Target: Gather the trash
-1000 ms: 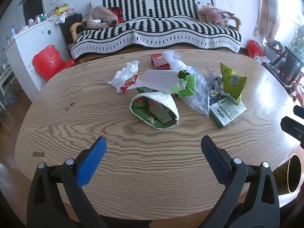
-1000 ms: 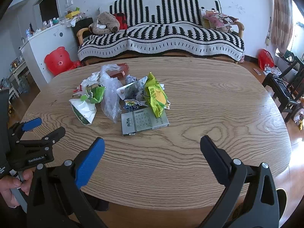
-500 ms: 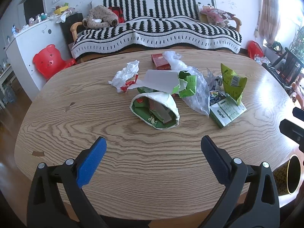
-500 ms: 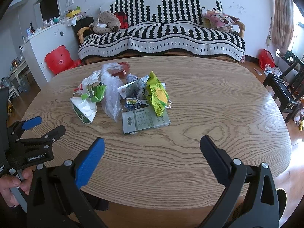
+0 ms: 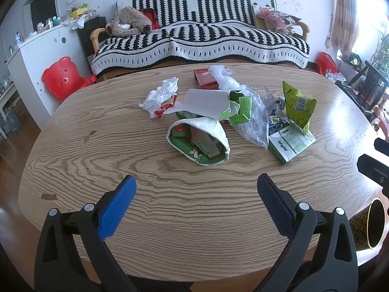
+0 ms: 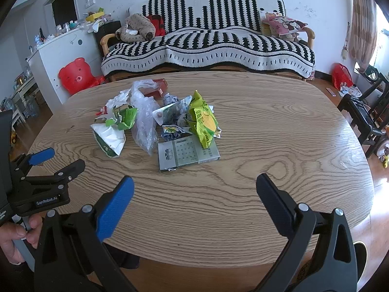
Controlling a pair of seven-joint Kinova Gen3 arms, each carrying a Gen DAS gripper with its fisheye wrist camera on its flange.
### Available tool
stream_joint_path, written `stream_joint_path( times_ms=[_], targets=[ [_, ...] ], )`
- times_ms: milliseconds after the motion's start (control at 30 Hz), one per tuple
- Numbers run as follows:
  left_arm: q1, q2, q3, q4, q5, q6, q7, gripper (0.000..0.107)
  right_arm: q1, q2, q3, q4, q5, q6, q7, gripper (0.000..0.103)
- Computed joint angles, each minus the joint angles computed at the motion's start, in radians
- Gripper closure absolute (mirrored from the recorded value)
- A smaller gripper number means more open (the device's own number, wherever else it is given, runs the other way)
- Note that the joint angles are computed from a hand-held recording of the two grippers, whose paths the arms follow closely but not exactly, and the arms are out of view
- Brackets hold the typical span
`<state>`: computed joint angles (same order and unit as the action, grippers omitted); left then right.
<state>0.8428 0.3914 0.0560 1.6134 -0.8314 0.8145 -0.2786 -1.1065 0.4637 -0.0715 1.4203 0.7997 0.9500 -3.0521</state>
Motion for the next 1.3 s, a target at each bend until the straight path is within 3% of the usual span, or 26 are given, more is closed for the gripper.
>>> stream_joint_path(
  times_ms=[800, 933, 1167, 1300],
  targets=[
    [-0.023, -0.005, 0.007, 0.009, 0.033, -0.028, -0.016, 0.011, 0.006, 0.001, -0.003, -0.006, -0.009, 0.000, 0.015, 0.006],
    [-0.067, -0.011, 0.008, 0.019, 0.082, -0.090, -0.069, 0.011, 0.017, 0.009, 0.000, -0.012, -0.018, -0.006, 0.028, 0.006],
    [-0.120, 0.065, 0.002, -0.078, 0.172, -0.113, -0.258, 0.011, 0.064, 0.059, 0.031, -0.052, -0.028, -0.061, 0.100, 0.006],
    [-0.140, 0.122, -0.028, -0.134, 0.241, -0.145, -0.319, 0.011, 0.099, 0.128, 0.056, -0.130, -0.048, -0.071, 0.184, 0.006]
  ],
)
